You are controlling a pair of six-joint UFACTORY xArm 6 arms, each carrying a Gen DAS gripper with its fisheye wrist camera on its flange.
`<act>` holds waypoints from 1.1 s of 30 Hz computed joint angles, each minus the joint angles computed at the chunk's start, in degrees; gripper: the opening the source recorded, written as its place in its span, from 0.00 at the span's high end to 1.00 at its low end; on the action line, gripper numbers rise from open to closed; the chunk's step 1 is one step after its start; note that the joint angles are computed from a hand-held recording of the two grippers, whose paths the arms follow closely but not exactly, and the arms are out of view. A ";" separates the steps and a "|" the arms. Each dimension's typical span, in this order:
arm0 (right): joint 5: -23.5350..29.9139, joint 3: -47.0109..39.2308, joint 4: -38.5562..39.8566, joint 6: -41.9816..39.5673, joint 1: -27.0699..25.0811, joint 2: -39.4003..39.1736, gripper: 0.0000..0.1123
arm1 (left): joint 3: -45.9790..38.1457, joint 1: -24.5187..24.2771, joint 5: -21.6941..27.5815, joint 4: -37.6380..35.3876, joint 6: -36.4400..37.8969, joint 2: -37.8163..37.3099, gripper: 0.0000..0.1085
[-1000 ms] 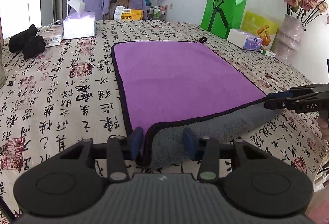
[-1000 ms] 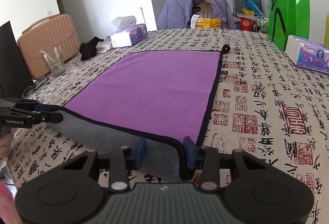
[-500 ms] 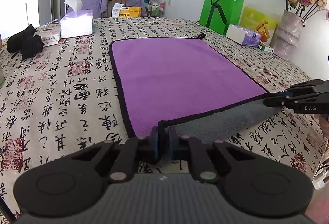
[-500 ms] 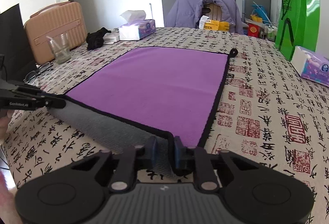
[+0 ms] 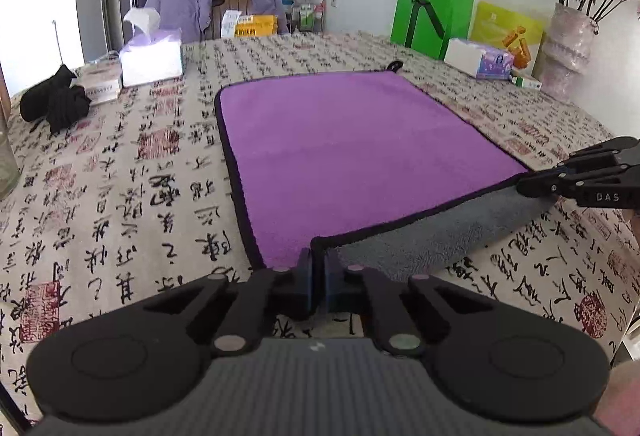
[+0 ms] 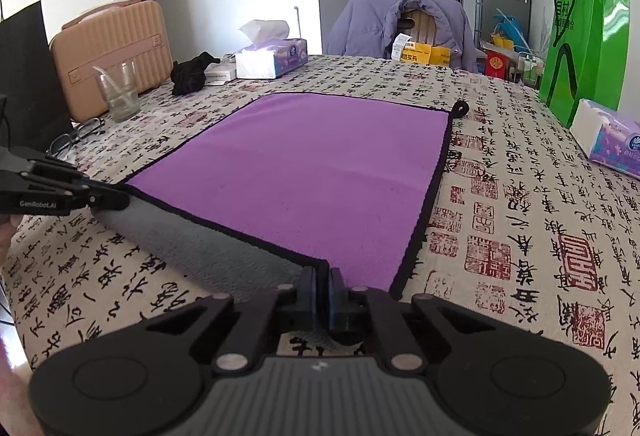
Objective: Fold towel
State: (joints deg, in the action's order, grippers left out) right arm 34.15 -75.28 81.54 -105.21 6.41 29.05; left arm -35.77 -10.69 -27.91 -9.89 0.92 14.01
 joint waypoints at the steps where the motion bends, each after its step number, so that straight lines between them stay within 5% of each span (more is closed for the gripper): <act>1: -0.05 -0.03 0.06 0.06 0.04 0.01 0.96 | 0.47 0.31 -1.19 1.29 -0.47 -0.14 0.95; 16: -0.43 -2.13 3.49 -2.06 0.83 0.21 0.96 | -2.53 -3.26 -3.41 -11.44 12.77 0.50 0.95; 33: -1.63 -7.49 3.65 -0.78 1.31 2.89 0.96 | -7.35 -0.55 -2.14 -8.60 13.96 2.50 0.95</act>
State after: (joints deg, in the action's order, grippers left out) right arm 32.52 -82.77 85.19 -105.99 7.72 31.94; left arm -43.12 -11.25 -30.06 -18.49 14.89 16.51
